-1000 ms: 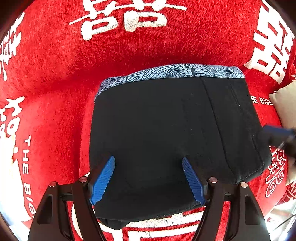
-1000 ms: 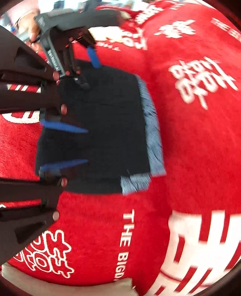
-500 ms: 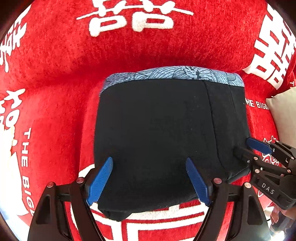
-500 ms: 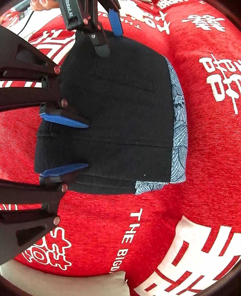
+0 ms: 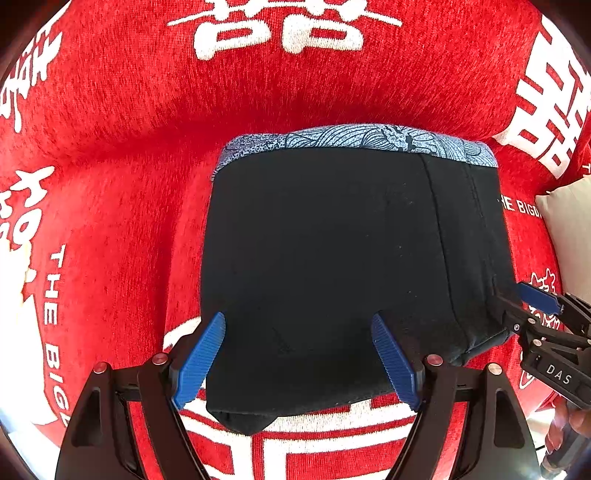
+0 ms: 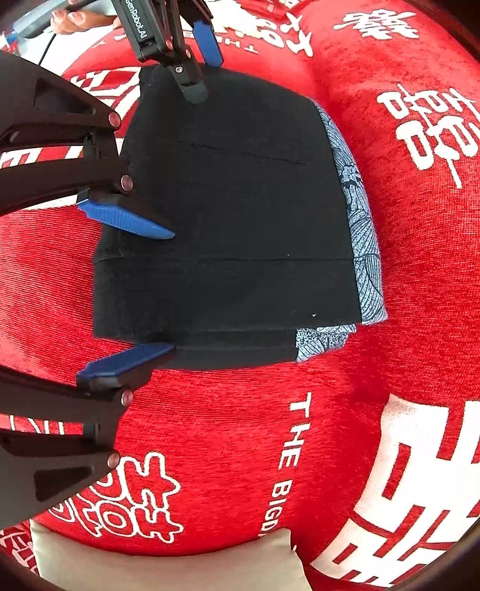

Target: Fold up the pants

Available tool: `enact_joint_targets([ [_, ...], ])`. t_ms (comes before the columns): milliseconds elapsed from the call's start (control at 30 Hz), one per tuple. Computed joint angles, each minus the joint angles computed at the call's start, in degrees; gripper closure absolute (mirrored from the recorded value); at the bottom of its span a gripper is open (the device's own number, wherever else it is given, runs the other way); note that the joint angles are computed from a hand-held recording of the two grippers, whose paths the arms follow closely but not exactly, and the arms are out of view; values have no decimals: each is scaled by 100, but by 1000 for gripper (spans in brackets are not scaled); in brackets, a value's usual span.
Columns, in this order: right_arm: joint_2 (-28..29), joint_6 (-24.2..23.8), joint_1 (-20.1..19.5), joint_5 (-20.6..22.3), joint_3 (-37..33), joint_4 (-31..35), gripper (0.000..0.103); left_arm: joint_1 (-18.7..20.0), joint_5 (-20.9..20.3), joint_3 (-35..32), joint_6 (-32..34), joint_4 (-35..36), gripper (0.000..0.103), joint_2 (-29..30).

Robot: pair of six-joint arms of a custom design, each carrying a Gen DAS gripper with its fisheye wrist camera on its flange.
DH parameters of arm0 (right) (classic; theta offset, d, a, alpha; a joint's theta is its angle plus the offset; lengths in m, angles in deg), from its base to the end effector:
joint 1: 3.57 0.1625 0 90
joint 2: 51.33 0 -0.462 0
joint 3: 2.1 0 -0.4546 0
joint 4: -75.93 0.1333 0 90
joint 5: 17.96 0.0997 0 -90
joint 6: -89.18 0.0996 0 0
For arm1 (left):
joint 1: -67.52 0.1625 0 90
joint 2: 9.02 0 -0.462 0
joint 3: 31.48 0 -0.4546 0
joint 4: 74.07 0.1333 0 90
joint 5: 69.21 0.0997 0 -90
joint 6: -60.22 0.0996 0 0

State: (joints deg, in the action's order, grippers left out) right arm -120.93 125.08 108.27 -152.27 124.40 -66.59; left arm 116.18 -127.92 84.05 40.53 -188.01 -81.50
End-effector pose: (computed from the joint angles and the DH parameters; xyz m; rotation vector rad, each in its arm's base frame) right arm 0.2464 -0.4434 0.1360 -0.2567 -2.3872 0.3916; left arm -0.2162 -0.5259 0.1797 0.5871 2.4410 0.0071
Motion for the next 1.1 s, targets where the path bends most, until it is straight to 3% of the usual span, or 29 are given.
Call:
enact_joint_targets([
  [200, -207, 59, -140, 114, 155, -87, 34, 2, 68, -8, -5, 38, 21, 40],
  [433, -194, 118, -36, 58, 175, -52, 30, 28, 58, -14, 41, 21, 21, 50],
  [667, -483, 432, 115, 70, 211, 263, 30, 111, 2, -105, -49, 103, 21, 62],
  [900, -962, 693, 132, 269, 448, -2, 29, 225, -87, -231, -5, 205, 21, 106],
  [1100, -869, 614, 121, 366, 375, -28, 29, 243, -95, -308, 55, 270, 21, 123],
])
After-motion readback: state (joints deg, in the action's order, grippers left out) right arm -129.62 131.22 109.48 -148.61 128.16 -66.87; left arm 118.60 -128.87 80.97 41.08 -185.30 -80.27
